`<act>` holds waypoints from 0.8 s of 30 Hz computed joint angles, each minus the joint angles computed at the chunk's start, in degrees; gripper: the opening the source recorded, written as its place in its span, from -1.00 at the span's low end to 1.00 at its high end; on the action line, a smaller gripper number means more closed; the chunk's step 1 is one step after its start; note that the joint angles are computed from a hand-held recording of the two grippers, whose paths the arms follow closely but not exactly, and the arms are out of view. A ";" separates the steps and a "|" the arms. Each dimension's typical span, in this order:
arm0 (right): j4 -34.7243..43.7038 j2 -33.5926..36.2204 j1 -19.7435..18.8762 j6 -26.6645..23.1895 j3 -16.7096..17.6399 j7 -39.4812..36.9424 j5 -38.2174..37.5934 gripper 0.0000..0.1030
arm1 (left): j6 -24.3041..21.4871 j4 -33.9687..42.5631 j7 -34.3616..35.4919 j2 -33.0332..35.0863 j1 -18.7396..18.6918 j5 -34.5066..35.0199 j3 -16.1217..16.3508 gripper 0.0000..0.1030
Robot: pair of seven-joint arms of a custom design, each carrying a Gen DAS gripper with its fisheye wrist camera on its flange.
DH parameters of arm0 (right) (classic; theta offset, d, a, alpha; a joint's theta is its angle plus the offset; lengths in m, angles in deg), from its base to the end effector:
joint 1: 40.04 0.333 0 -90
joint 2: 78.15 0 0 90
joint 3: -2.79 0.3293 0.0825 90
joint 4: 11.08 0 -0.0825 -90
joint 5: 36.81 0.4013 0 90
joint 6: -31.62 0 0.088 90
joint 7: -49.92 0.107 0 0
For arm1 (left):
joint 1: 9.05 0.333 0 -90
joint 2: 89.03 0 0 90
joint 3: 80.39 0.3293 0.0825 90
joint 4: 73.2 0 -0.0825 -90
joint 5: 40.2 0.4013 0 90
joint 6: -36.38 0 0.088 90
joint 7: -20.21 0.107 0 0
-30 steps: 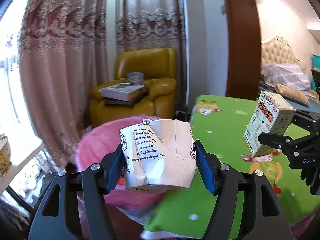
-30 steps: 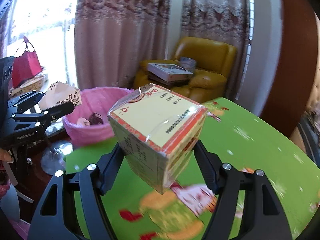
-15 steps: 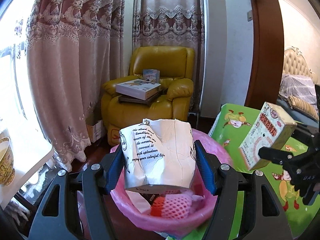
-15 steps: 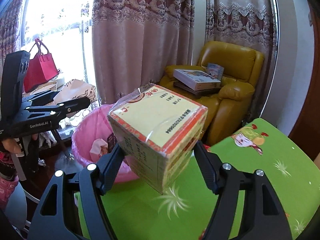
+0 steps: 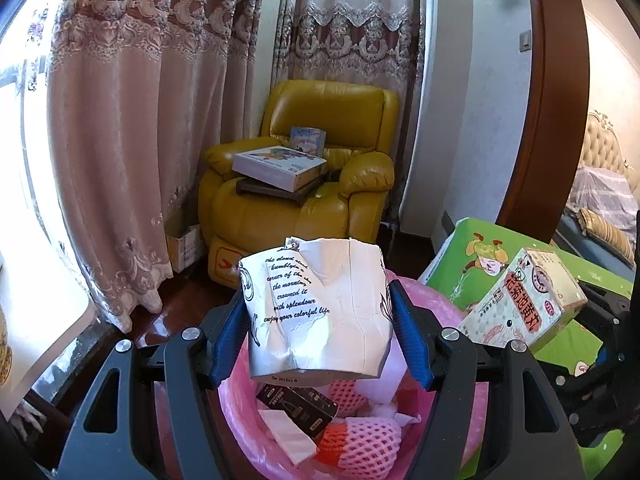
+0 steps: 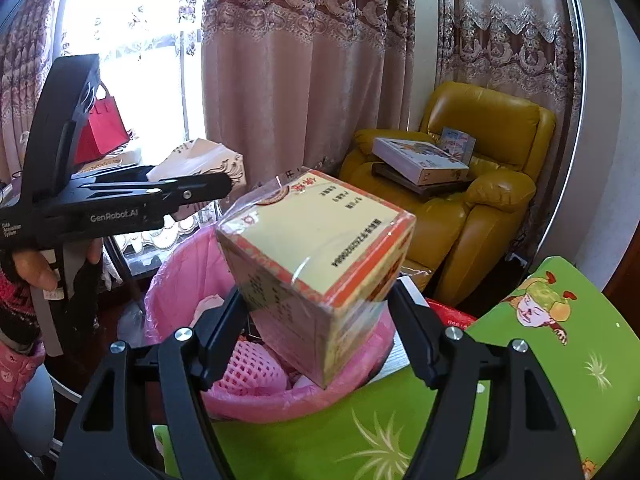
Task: Collect trash
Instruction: 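Carry the medicine box and paper cup to the pink bin and release both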
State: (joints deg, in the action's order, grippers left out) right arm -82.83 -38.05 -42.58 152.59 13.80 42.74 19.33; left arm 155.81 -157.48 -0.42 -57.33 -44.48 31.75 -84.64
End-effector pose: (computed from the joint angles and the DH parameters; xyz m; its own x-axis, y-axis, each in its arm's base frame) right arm 0.7820 0.1122 0.3979 0.9656 -0.2598 0.0083 -0.1335 -0.5231 -0.8418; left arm 0.6135 -0.4333 0.3967 0.5267 -0.8457 0.0860 -0.3773 -0.3233 -0.8678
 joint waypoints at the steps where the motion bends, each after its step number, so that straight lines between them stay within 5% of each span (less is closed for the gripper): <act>1: 0.13 0.14 0.12 0.02 0.01 0.23 -0.03 0.34 | 0.13 0.02 0.36 0.05 0.16 -0.06 0.02 0.23; 7: 0.97 0.96 0.27 -1.07 0.47 0.50 -0.19 0.34 | 1.73 -0.71 -0.20 -0.25 0.97 -0.21 0.20 0.24; 9: 1.32 1.22 0.23 -2.48 0.76 0.18 -0.27 0.62 | 2.74 -0.89 0.15 -0.45 1.44 -0.13 0.18 0.25; 10: 0.75 0.90 0.27 -2.14 0.82 -0.54 -0.08 0.72 | 2.41 -0.91 0.26 -0.60 1.43 -0.18 0.24 0.46; 11: 0.37 0.63 0.12 -2.15 0.92 -0.95 0.34 0.76 | 1.38 -0.79 0.09 -0.69 1.10 0.07 0.42 0.75; 12: 0.69 0.75 -0.11 -3.12 0.90 -0.76 0.42 0.76 | 0.58 -0.76 -0.12 -0.82 0.78 0.52 0.52 0.80; 24: -6.04 -6.71 -6.78 -6.54 -0.16 -7.08 10.43 0.83 | -18.64 2.27 5.73 -1.09 -6.05 1.95 -1.03 0.87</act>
State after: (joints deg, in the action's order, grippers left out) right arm -88.87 -44.76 -49.36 146.06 13.64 35.66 29.75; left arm 137.16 -155.21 5.31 -58.42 -50.53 33.70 -85.67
